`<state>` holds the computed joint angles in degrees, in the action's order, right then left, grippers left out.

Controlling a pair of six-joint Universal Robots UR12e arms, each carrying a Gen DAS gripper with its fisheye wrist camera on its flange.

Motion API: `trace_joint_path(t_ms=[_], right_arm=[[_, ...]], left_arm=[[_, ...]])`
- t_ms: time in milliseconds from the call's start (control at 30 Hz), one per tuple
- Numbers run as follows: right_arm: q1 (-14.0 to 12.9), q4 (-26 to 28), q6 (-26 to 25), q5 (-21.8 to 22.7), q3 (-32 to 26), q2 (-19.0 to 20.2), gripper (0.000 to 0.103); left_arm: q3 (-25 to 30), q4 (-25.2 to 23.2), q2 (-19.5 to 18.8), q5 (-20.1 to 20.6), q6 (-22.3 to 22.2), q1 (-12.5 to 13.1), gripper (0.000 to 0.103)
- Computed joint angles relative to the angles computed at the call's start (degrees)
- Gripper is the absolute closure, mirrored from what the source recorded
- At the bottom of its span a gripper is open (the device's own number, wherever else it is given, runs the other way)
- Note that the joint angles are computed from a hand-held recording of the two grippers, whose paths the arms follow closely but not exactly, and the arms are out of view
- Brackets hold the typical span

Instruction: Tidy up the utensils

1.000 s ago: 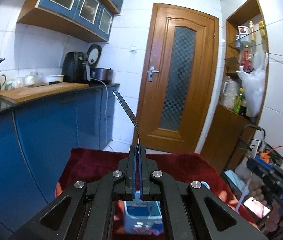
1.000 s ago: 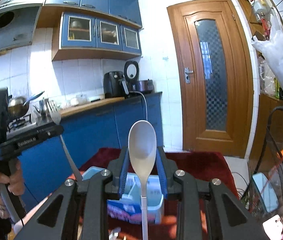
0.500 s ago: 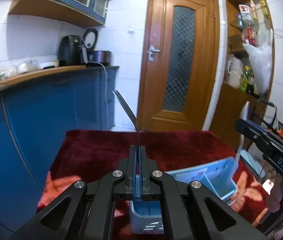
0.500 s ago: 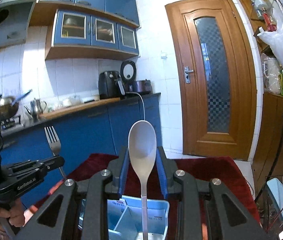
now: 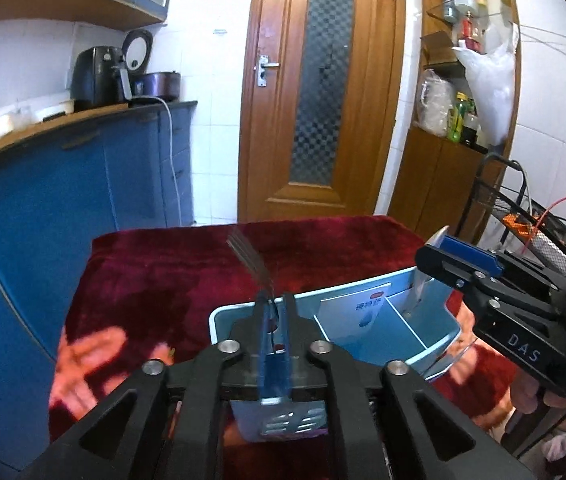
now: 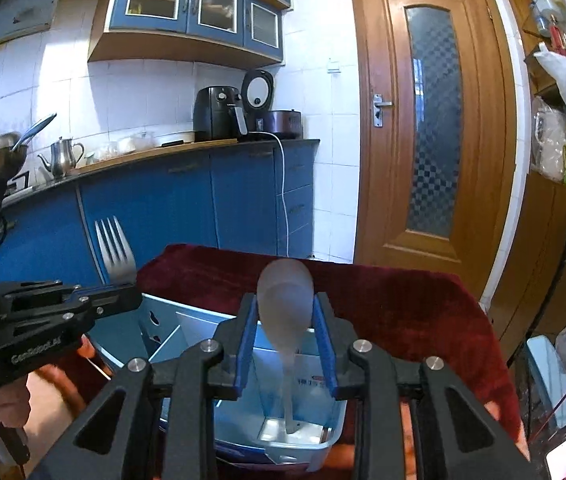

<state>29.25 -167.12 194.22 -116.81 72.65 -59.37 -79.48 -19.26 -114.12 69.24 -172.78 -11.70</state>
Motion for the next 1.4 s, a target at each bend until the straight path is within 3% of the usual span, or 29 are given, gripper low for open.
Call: trace_joint_path(t_ms=[133, 333, 533, 967, 1267, 1400], right_arm=[[-0.28, -0.8, 0.88, 1.88, 0.44, -0.55, 0.06], [0.23, -2.91, 0.5, 2.24, 1.4, -1.79, 0.056], [0.95, -3.15, 1.39, 2.14, 2.82, -3.69, 0.055], [2.74, 6.08, 6.48, 2.74, 7.7, -8.73, 0.055], [3.55, 19.29, 12.7, 2.86, 10.22, -11.48, 0.055], [3.2, 22.49, 14.83, 5.63, 11.91, -12.63, 0.055]], left_arm=[[-1.09, 0.73, 1.16, 0.46, -0.74, 0.13, 0.077], [-3.09, 2.33, 3.27, 1.46, -1.05, 0.17, 0.072], [-4.6, 0.72, 5.78, 1.55, -0.36, 0.32, 0.069], [-9.44, -7.72, 11.14, 1.29, 0.58, 1.17, 0.068], [-11.59, -14.15, 12.73, 3.43, 1.29, 1.09, 0.068], [-10.92, -20.08, 12.42, 2.72, 1.89, 0.98, 0.068]])
